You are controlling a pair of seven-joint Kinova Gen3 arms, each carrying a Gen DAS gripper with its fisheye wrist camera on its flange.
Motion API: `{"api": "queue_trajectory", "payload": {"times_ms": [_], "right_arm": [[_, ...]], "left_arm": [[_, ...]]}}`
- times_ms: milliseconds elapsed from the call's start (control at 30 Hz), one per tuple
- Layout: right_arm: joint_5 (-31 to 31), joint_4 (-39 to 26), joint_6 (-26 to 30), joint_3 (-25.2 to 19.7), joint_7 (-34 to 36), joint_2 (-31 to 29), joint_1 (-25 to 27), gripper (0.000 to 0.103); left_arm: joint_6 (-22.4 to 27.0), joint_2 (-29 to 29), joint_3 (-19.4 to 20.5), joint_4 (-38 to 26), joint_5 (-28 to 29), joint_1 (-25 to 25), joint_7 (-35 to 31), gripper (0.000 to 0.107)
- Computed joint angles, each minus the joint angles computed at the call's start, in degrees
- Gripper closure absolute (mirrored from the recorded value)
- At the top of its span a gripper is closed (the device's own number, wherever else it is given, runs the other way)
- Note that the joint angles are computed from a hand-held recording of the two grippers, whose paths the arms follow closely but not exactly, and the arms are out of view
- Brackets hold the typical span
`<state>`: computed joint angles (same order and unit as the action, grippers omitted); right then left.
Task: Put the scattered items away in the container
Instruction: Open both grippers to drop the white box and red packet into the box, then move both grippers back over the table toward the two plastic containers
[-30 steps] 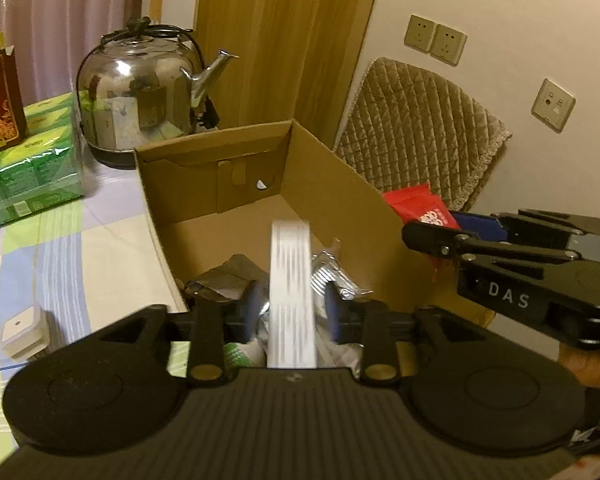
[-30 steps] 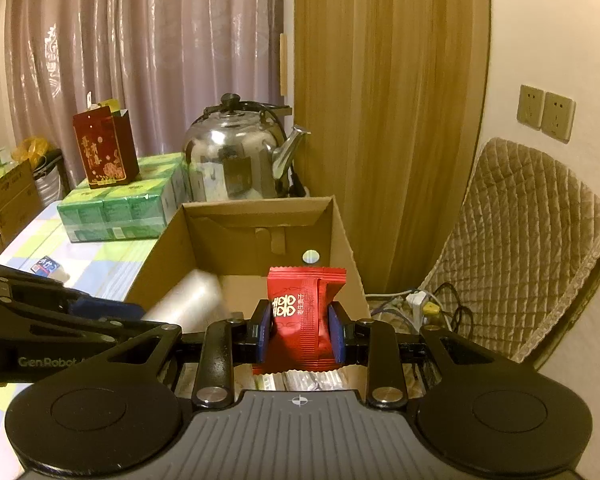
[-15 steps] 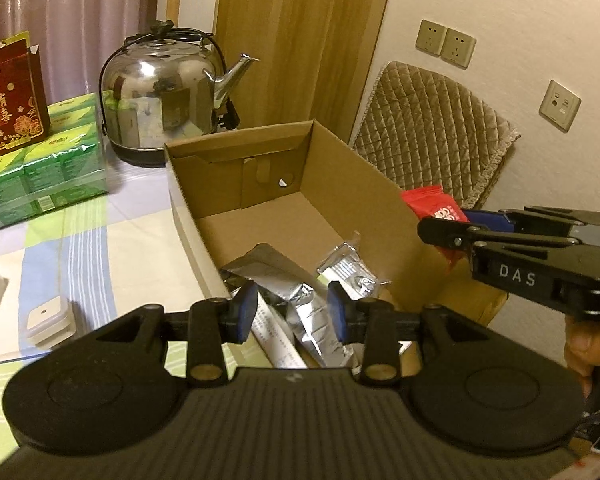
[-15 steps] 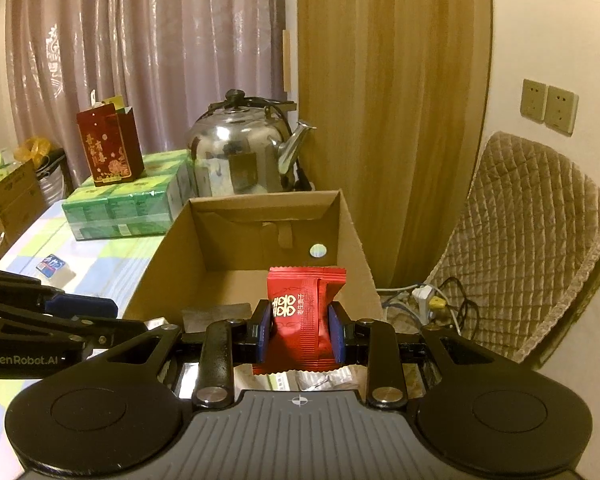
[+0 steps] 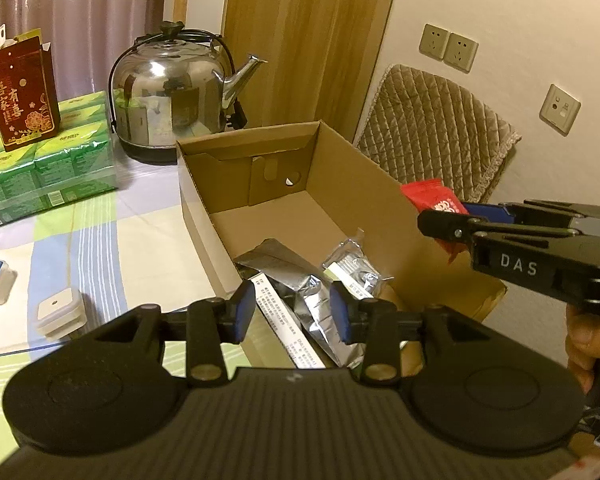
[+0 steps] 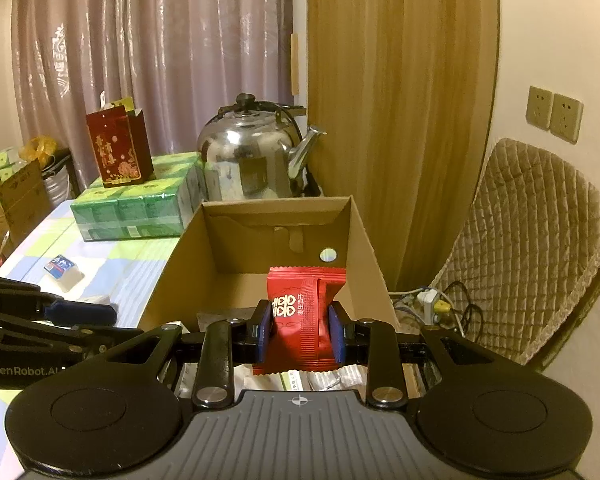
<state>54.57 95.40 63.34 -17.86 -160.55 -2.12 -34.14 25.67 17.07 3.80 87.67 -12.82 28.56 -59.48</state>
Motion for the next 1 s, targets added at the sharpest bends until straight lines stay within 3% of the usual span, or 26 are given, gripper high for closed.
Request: {"api": "queue_trajectory", "payload": {"times_ms": [267,300,333,367,667,1000], "right_arm": [[-0.2,0.6,-3.0,0.5,-0.4,-0.2,0.4,0.075],[-0.5,0.7,-3.7,0.7,-0.7,-0.3,0.6,0.059],[-0.2,1.1,-3.9,0.5,-1.8,-0.5,0.7,0.034],[0.6,1.6,-4.3,0.3,-3.3,-0.8,0.8,0.028],[-1.0,2.1,-3.4,-0.5,-3.5,-1.5,1.6,0.026],[-0.6,0.0,-1.3,-2.6,-4.4,-0.5,-0.9,0.024]], "left_arm": [[-0.6,-0.7,-0.4,1.3,-0.2,0.0,0.9,0.068],[-0.7,-0.9,-0.5,1.6,-0.4,0.0,1.1,0.068],[-0.8,-1.1,-0.5,1.9,-0.4,-0.1,1.3,0.067],[-0.9,-1.2,-0.6,2.3,-0.6,-0.1,1.6,0.066],[-2.0,-3.4,-1.2,6.4,-2.0,-0.9,4.0,0.062],[-3.1,-10.0,-1.6,15.6,-8.0,-2.0,11.6,0.045]]}}
